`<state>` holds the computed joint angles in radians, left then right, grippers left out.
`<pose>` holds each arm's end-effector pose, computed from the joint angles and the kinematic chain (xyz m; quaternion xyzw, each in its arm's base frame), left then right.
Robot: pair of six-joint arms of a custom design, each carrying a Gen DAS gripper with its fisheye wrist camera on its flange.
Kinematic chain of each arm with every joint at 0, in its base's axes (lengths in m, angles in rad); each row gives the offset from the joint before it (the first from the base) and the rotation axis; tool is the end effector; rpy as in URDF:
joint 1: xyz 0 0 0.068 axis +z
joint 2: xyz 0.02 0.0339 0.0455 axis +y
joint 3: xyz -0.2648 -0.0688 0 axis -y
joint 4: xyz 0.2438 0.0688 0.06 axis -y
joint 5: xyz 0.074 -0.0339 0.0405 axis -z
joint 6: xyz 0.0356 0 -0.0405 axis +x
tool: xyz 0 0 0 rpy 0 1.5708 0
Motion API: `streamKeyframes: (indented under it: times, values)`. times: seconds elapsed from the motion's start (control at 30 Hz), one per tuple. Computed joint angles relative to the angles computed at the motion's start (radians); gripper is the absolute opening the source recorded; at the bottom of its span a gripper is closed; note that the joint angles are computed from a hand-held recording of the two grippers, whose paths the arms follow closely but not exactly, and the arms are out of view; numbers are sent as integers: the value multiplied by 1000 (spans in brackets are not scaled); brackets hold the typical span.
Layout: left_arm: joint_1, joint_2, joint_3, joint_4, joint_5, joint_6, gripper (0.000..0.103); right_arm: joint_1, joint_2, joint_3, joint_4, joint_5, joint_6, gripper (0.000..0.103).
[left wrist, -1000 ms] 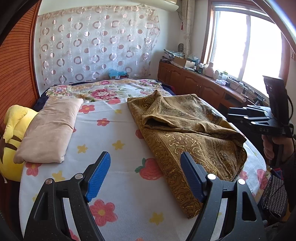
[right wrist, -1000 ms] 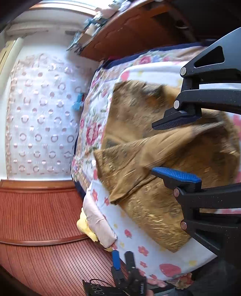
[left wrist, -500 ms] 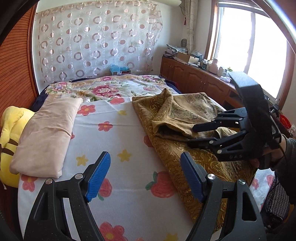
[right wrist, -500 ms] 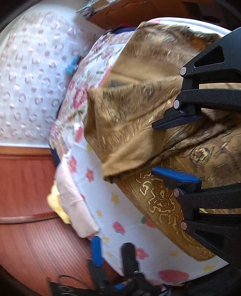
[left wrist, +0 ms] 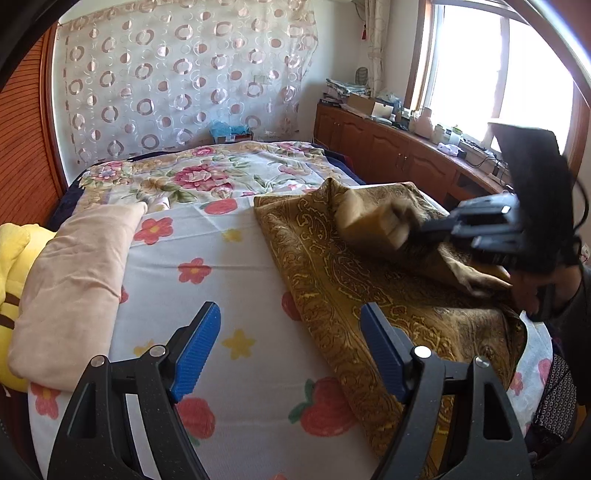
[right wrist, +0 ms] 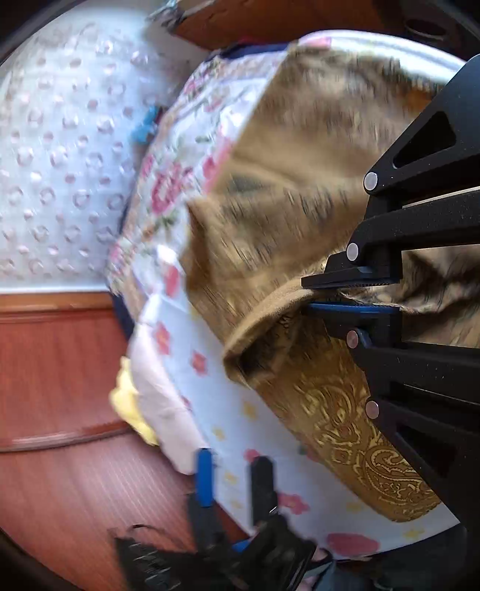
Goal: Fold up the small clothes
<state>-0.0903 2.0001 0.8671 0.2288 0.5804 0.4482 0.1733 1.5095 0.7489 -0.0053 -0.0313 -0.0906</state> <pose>0.3489 -0.0512 0.0773 0.3311 0.8479 -0.2103 0.3566 0.2960 0.0530 0.1772 -0.1271 0.9112 0.0306 0.3907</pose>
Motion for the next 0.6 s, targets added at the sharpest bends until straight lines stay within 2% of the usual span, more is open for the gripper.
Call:
streamKeyframes:
  times: [0.1,0.2,0.27,0.33,0.4,0.53,0.6]
  values:
    - [-24,30,44,-20,-15,-3,79,-103,-100,-44,17,-16,-16,7]
    - [-49,55,83,-39,-29,-10,79,-250,-137,-51,15,-36,-38,7]
    - [-66,73,110,-48,-42,-16,79,-341,-110,-38,17,-17,-52,7]
    - [-80,94,146,-64,-54,-22,79,-418,-42,-16,13,-46,-44,7]
    - [-94,115,188,-80,-72,-29,79,-434,19,-5,18,-19,-48,8]
    - [-127,169,299,-134,-109,-43,79,-444,88,2,67,19,-23,25]
    - [-142,192,339,-144,-130,-43,79,-449,93,1,94,2,-3,33]
